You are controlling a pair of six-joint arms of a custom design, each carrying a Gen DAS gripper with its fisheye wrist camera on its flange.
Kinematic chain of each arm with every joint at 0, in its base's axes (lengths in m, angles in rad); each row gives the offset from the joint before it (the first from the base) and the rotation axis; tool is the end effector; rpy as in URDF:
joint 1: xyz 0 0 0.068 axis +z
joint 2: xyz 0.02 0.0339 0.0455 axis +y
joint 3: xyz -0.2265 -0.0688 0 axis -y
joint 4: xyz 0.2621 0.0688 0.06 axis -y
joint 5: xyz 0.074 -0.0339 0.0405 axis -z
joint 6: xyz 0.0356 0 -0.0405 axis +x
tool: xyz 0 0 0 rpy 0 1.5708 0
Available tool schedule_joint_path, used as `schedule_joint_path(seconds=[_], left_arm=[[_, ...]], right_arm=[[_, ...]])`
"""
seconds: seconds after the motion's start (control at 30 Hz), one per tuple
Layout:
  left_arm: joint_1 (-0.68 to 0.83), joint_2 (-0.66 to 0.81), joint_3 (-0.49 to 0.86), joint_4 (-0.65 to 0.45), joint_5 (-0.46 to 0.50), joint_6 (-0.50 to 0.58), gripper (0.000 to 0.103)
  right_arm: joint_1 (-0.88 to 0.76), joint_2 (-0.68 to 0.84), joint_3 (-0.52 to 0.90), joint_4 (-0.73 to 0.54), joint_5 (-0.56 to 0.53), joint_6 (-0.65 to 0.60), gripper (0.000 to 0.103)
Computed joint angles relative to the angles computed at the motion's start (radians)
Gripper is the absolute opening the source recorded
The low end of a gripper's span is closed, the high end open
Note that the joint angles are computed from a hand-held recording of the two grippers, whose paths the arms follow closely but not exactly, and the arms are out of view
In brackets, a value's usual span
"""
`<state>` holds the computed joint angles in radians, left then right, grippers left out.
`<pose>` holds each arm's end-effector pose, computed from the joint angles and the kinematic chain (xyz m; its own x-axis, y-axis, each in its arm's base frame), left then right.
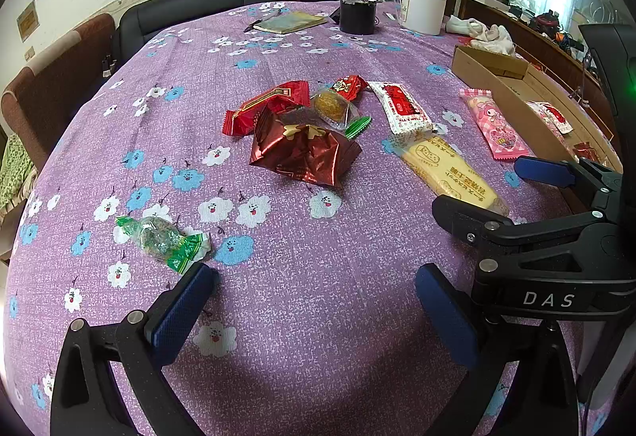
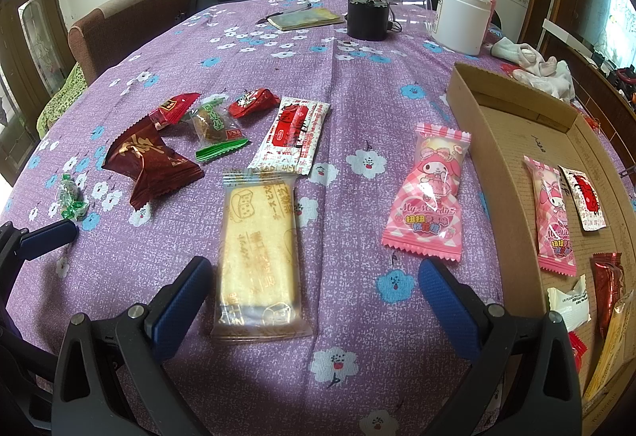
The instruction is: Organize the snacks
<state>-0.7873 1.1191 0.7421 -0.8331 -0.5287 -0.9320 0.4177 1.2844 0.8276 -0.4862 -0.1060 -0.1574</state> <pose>0.1707 -0.1459 0.1786 -0.7840 -0.1953 -0.5893 -0.2403 0.9707 -0.0019 0.2562 0.1178 0.1805 -0.6585 -0.4628 -0.5935 -0.5704 0.8213 -0.0075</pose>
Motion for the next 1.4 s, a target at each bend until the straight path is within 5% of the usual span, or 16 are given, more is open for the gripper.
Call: schedule_joint_path(seconds=[0.47, 0.77, 0.87, 1.4], left_arm=[[-0.005, 0.02, 0.011, -0.004, -0.009, -0.009, 0.103], [-0.121, -0.002, 0.058, -0.216, -0.221, -0.222, 0.098], [-0.159, 0.012, 0.083, -0.305, -0.27, -0.31, 0.085], [-0.257, 0.035, 0.14, -0.566, -0.358, -0.547, 0.08]], right_arm=[[0.002, 0.0, 0.0, 0.0, 0.003, -0.001, 0.103], [-0.001, -0.004, -0.003, -0.003, -0.014, -0.024, 0.103], [0.003, -0.009, -0.006, -0.006, -0.023, -0.036, 0.102], [0.047, -0.087, -0.056, 0.012, -0.036, -0.089, 0.063]])
